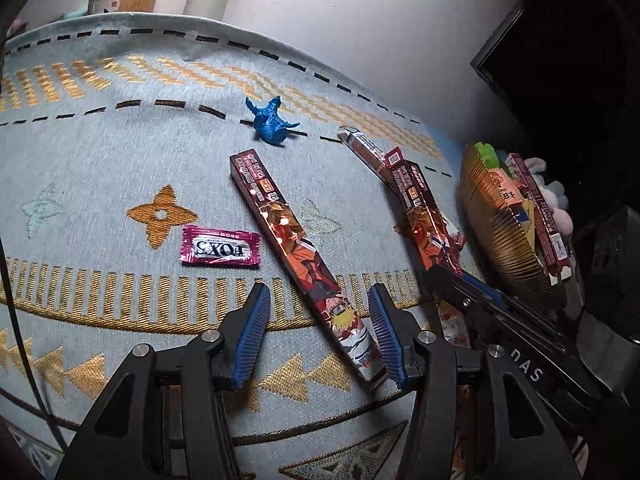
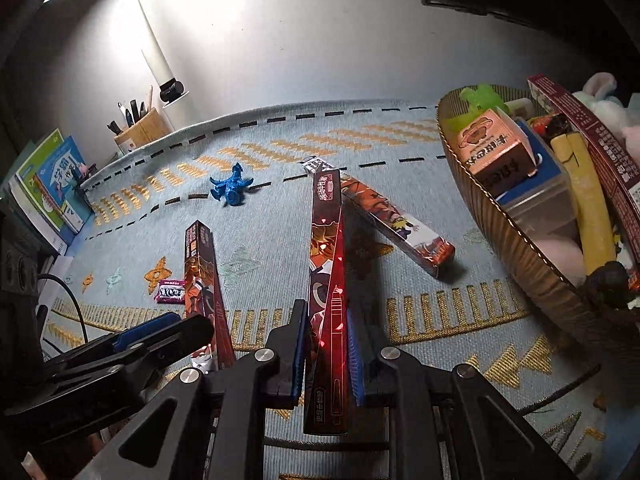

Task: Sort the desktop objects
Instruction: 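Grasp a red snack box with the right tool while the left tool grasps another, then carry both red boxes into the woven basket and open both tools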

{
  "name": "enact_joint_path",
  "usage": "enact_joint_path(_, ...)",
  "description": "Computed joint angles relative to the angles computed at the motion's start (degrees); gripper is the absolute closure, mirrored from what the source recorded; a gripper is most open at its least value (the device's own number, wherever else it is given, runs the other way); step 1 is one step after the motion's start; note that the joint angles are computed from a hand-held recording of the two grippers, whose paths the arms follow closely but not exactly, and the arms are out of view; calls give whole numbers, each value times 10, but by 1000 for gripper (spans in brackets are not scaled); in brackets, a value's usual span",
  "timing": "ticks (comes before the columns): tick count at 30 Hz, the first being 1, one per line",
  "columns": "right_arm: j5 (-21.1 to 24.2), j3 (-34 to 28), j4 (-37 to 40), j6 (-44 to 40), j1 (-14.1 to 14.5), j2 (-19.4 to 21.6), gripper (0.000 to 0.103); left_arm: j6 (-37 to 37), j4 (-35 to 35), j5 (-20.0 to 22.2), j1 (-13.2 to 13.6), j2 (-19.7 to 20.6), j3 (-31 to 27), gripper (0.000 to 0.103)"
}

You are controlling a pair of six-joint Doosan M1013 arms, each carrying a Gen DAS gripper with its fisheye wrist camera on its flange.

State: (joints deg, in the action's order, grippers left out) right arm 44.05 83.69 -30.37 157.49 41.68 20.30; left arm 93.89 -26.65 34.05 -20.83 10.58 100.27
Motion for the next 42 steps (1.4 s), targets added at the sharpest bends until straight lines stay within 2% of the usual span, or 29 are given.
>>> enact_joint_path(1, -3, 7, -3, 5, 0, -5, 85, -49, 61, -17, -13, -1, 0, 54)
enact_joint_path(4, -23, 28, -1, 12, -1, -18, 85, -181, 237, -31, -47, 5, -8, 54)
enact_joint_path(7, -43, 45, 2, 14, -2, -30, 85, -209, 300, -42, -59, 7, -6, 57)
enact_joint_path(8, -51, 49, 5, 12, -3, -34, 85, -204, 303, -45, -58, 6, -4, 71)
enact_joint_path(9, -63, 55, 8, 10, -4, -38, 85, -180, 284, -47, -55, 4, -2, 79)
enact_joint_path(12, -94, 69, 11, 15, -5, -49, 85, -98, 204, -46, -41, -3, 4, 88)
enact_joint_path(14, -116, 76, 15, 21, -5, -55, 85, -45, 153, -45, -33, -9, 8, 88)
enact_joint_path(17, -151, 86, -3, 53, -3, -65, 85, -5, 113, -52, -30, -19, 10, 88)
enact_joint_path(21, -148, 85, -70, 108, 9, -75, 85, 46, 50, -58, -26, -33, 9, 88)
enact_joint_path(27, -115, 89, -194, 209, 24, -101, 85, 152, -64, -63, -25, -46, -10, 88)
enact_joint_path(32, -29, 99, -297, 288, 34, -129, 85, 220, -116, -58, -45, -35, -48, 88)
enact_joint_path(36, 37, 106, -312, 292, 25, -149, 85, 260, -157, -47, -65, -14, -83, 88)
enact_joint_path(42, 78, 125, -281, 269, -13, -175, 85, 265, -169, -31, -88, 22, -126, 88)
